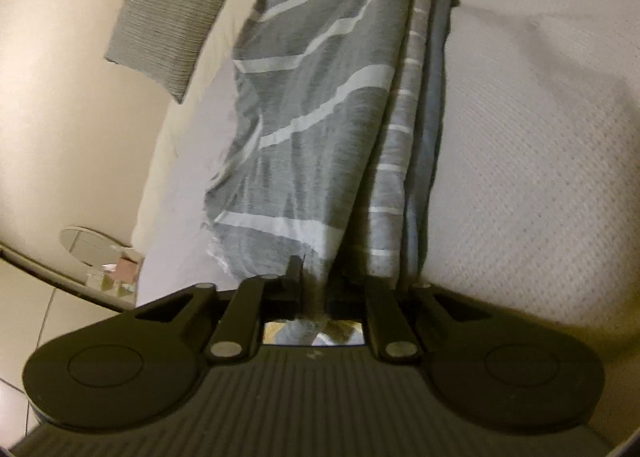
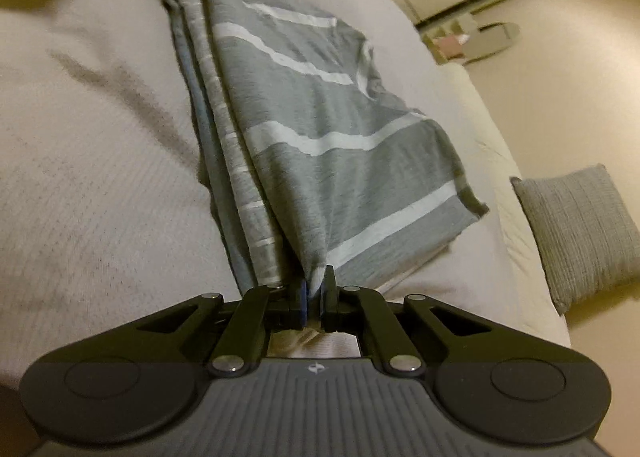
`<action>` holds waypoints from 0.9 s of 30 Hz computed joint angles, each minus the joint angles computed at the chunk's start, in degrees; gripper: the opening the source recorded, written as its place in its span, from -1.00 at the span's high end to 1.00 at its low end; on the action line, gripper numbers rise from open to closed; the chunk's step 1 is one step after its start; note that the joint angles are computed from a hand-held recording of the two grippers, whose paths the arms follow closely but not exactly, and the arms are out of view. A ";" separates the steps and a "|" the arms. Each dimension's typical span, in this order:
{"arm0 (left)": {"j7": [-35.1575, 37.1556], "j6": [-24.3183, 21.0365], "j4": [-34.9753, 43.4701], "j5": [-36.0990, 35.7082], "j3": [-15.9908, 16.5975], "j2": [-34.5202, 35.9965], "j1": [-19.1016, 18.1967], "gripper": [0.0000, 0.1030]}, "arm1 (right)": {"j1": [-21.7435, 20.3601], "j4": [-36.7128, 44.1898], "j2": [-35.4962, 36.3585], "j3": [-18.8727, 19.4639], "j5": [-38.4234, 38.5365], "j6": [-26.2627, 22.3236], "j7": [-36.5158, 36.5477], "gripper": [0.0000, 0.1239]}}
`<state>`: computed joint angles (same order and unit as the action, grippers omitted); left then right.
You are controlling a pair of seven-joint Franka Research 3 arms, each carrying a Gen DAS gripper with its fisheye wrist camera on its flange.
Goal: Fold clothes
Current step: 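Carry the shirt with both grippers and lay it onto the pinstriped garment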
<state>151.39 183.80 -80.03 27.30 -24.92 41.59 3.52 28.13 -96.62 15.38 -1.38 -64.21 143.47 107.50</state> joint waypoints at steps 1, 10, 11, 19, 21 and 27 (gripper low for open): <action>-0.44 1.85 -0.86 0.11 1.00 -0.34 -0.35 0.70 | 0.55 -0.58 -0.22 -0.41 -2.34 -0.01 1.94 0.96; -6.08 12.38 -4.30 8.12 2.80 -0.75 1.21 0.74 | 0.79 -4.41 -2.64 1.02 -13.92 -2.32 14.68 0.87; -6.67 12.26 -4.20 9.13 2.53 -0.58 1.49 0.80 | 0.56 -4.60 -2.63 1.25 -14.53 -2.23 15.43 0.90; -12.88 14.05 -4.98 11.26 7.38 -1.81 -1.55 0.86 | -0.96 -7.40 -4.92 2.63 -18.88 -1.12 22.81 1.00; -14.26 14.07 -4.83 11.79 8.69 -1.88 -2.45 0.86 | -1.61 -7.36 -4.19 3.04 -17.77 -0.23 21.48 1.00; -18.28 14.03 -5.37 12.32 13.93 -3.24 -6.03 0.84 | -1.76 -7.54 -3.52 2.62 -18.73 1.05 23.81 1.00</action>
